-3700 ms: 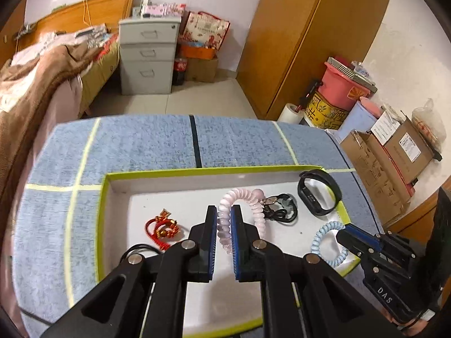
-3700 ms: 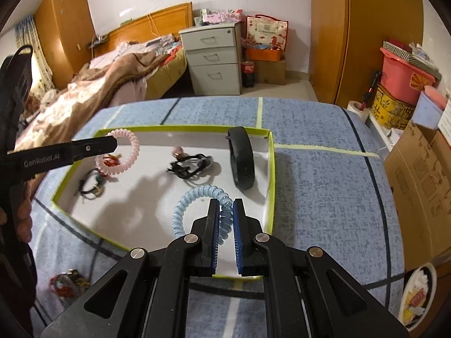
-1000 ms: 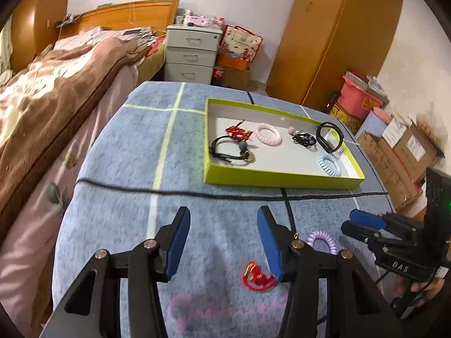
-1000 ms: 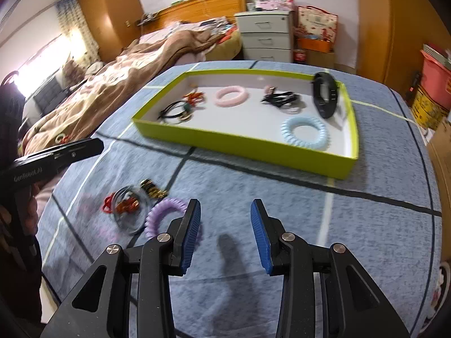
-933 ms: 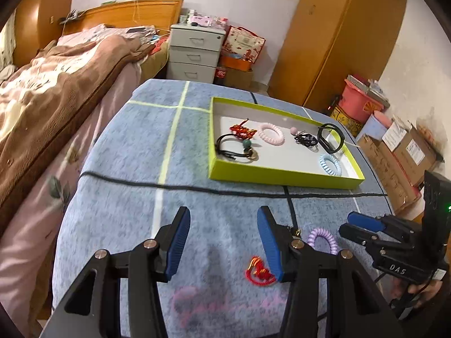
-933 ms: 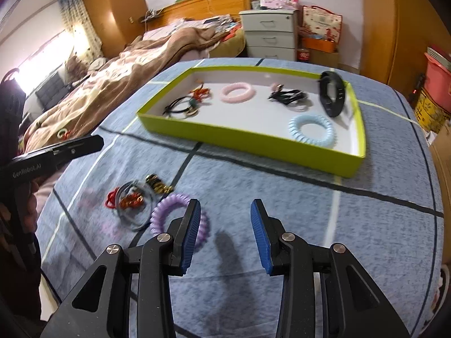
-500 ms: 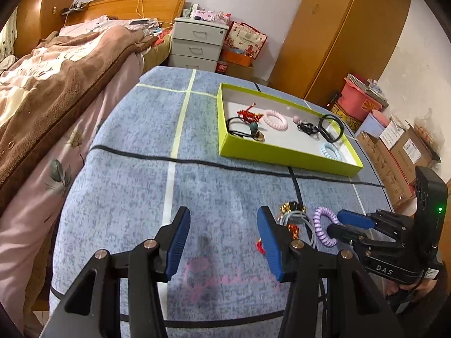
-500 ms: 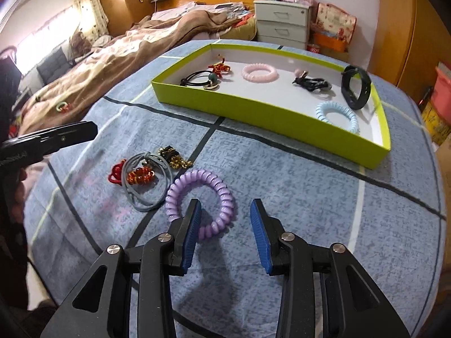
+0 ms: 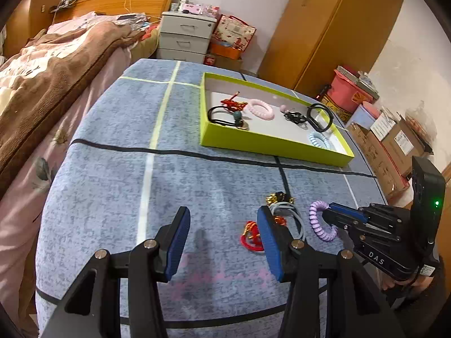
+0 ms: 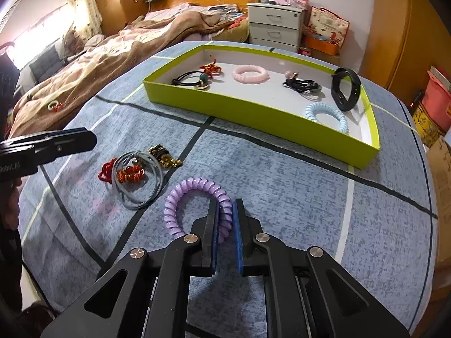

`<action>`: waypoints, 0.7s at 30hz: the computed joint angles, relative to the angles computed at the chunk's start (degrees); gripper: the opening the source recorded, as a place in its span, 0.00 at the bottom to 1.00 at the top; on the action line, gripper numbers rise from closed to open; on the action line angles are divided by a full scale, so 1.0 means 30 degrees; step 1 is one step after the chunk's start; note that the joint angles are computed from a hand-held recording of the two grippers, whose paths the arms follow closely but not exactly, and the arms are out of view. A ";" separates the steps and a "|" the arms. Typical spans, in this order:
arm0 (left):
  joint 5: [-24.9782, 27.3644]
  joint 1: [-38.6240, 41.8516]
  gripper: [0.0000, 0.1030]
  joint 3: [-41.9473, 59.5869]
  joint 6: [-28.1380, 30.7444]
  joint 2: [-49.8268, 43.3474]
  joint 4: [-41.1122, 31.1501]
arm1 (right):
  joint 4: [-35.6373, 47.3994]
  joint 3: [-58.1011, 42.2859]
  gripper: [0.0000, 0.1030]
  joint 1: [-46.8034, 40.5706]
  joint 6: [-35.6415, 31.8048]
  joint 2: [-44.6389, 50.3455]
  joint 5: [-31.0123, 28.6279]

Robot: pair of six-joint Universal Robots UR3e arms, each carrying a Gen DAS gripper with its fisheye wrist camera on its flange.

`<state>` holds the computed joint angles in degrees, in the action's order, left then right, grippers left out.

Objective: Organize jewelry
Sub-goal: 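Grasp the lavender coil hair tie with the right tool, then grasp the grey elastic hair ties with gold charm using the left tool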

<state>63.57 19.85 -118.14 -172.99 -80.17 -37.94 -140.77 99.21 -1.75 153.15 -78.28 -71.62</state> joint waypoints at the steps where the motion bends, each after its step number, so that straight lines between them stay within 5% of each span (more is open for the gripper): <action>1: -0.0154 -0.0049 0.50 0.0038 0.0105 -0.0023 0.0087 | -0.0077 0.0024 0.09 -0.0070 0.0155 -0.0033 0.0006; 16: -0.0392 -0.2119 0.50 0.2825 0.0571 -0.3199 -0.0618 | -0.0246 0.0936 0.09 -0.1411 0.0806 -0.1046 0.1303; 21: 0.0674 -0.2868 0.33 0.3503 0.0315 -0.3992 -0.0743 | -0.0188 0.1082 0.09 -0.1572 0.0851 -0.1165 0.1492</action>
<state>65.59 11.24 -107.63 -172.04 -92.15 -40.17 -141.33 102.46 -6.46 155.70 -81.77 -67.14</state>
